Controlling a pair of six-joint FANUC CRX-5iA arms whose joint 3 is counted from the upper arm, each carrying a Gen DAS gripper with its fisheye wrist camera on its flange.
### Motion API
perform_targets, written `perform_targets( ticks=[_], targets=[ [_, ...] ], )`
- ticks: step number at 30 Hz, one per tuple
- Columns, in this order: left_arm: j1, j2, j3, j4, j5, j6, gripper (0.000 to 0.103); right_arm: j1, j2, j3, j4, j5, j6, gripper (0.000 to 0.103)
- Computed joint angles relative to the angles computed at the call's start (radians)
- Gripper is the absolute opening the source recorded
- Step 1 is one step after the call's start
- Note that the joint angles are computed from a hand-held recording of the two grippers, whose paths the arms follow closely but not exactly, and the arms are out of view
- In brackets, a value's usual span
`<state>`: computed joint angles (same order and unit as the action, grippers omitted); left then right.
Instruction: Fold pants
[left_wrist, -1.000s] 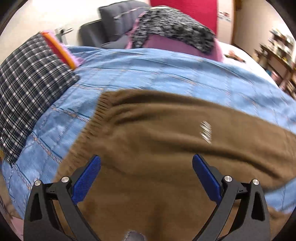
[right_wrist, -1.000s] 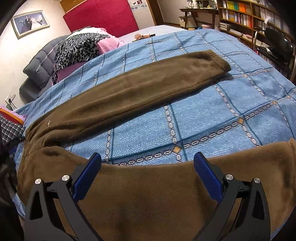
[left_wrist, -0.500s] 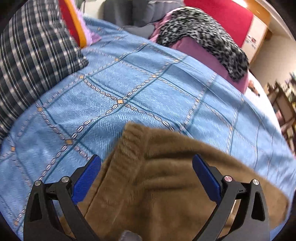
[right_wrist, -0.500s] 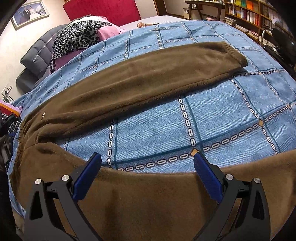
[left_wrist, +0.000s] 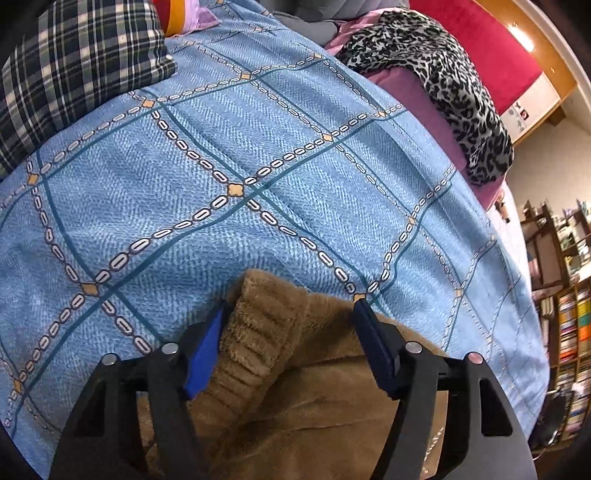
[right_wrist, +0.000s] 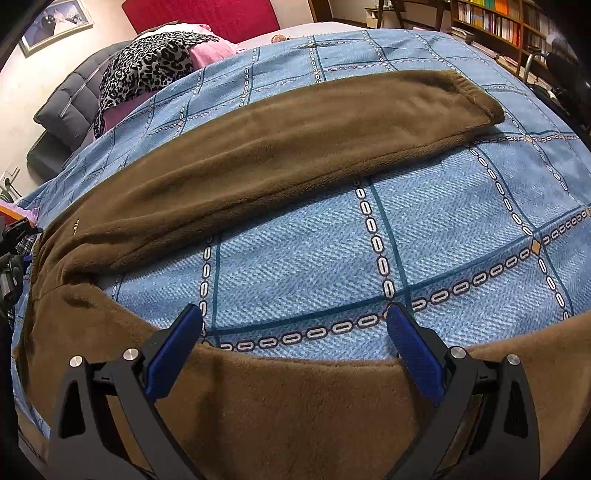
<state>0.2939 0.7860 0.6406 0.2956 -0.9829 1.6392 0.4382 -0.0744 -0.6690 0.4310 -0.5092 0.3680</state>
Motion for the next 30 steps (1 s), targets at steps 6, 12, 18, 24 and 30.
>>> perform_targets(
  ticks=[6,12,18,24,30],
  targets=[
    [0.001,0.003,0.037,-0.056,-0.046,0.028,0.041,-0.017,0.005,-0.007,0.027,0.004,-0.009,0.1],
    [-0.017,-0.022,0.034,-0.1,-0.053,0.007,0.046,-0.059,-0.001,-0.018,0.091,0.015,-0.063,0.1],
    [-0.038,0.045,0.144,-0.135,-0.129,0.019,0.047,-0.111,0.003,-0.022,0.185,0.036,-0.087,0.1],
    [-0.042,0.034,0.137,-0.147,-0.139,0.003,0.016,-0.268,0.051,0.043,0.277,0.045,-0.082,0.1],
    [-0.025,-0.032,0.039,-0.118,-0.079,-0.035,0.015,-0.45,0.195,0.213,0.299,0.072,0.033,0.1]
  ],
)
